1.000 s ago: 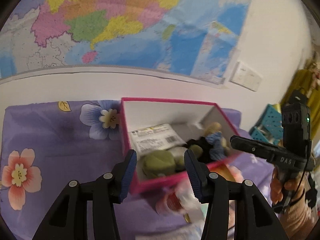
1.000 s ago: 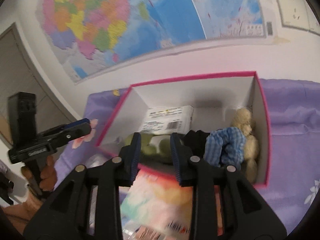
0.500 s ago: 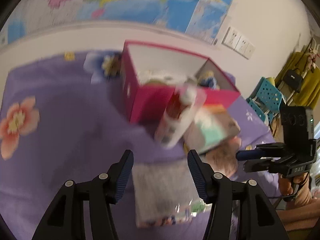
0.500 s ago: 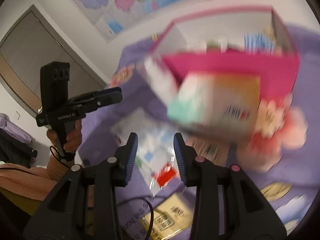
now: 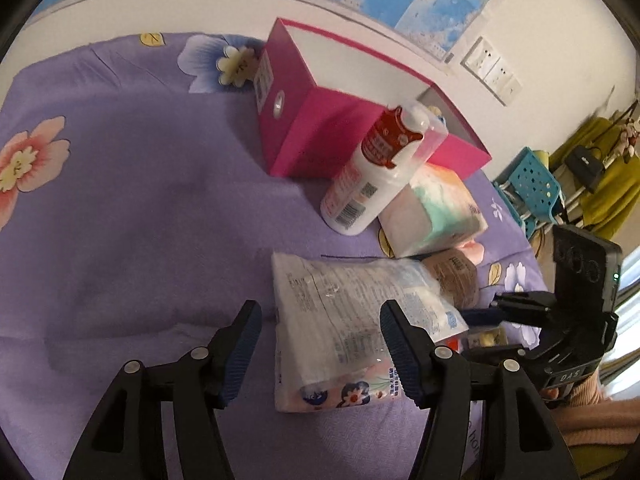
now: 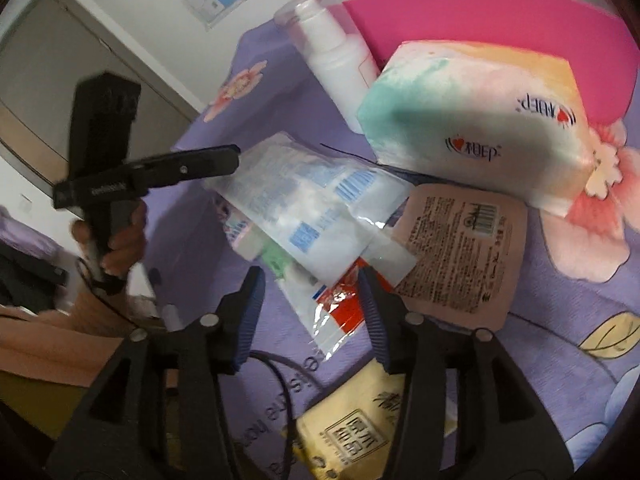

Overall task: Organize soft objects
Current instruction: 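Move the right tool to the clear plastic bag on the bedspread, then grasp the clear plastic bag with the right tool and lift it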

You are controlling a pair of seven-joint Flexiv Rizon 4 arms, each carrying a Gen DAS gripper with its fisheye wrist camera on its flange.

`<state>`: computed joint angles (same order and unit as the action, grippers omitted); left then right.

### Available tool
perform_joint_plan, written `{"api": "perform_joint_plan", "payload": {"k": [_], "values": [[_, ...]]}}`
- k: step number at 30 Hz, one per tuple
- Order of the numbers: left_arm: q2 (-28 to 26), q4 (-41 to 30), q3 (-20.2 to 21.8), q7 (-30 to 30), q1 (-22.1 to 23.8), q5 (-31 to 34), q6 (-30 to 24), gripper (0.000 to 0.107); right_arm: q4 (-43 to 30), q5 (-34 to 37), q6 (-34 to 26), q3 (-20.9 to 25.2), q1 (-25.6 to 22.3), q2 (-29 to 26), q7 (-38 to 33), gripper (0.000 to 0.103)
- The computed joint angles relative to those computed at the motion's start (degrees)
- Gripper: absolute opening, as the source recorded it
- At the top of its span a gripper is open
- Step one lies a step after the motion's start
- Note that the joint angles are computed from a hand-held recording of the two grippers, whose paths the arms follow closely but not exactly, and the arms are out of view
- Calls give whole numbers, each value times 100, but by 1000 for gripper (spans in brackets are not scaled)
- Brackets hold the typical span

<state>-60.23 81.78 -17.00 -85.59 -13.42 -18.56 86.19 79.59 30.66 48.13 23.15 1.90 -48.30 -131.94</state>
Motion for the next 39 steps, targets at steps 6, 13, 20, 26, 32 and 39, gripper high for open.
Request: {"api": "perform_joint_plan", "payload": {"k": [6,13,20,26,32,39], "values": [[-113,-61,-351,239,208,-23,-97,61,29,-24,665,166,51,-63,-21,50],[-128,-139,-266,281,175,-146,-253,50,-462,264,476,169,-60,-348,467,50],[-142,24,-444,336,353,-231,-106,45,-765,47,21,25,112,-456,867,55],[-156,106,-618,443,469,-240,-50,45,-747,-46,115,-20,271,-462,1047,64],[-198,49,-754,649,551,-243,-186,45,-589,2,387,77,204,-451,910,65],[-106,64,-584,633,390,-270,-111,39,-690,159,493,283,60,-616,720,40]]}}
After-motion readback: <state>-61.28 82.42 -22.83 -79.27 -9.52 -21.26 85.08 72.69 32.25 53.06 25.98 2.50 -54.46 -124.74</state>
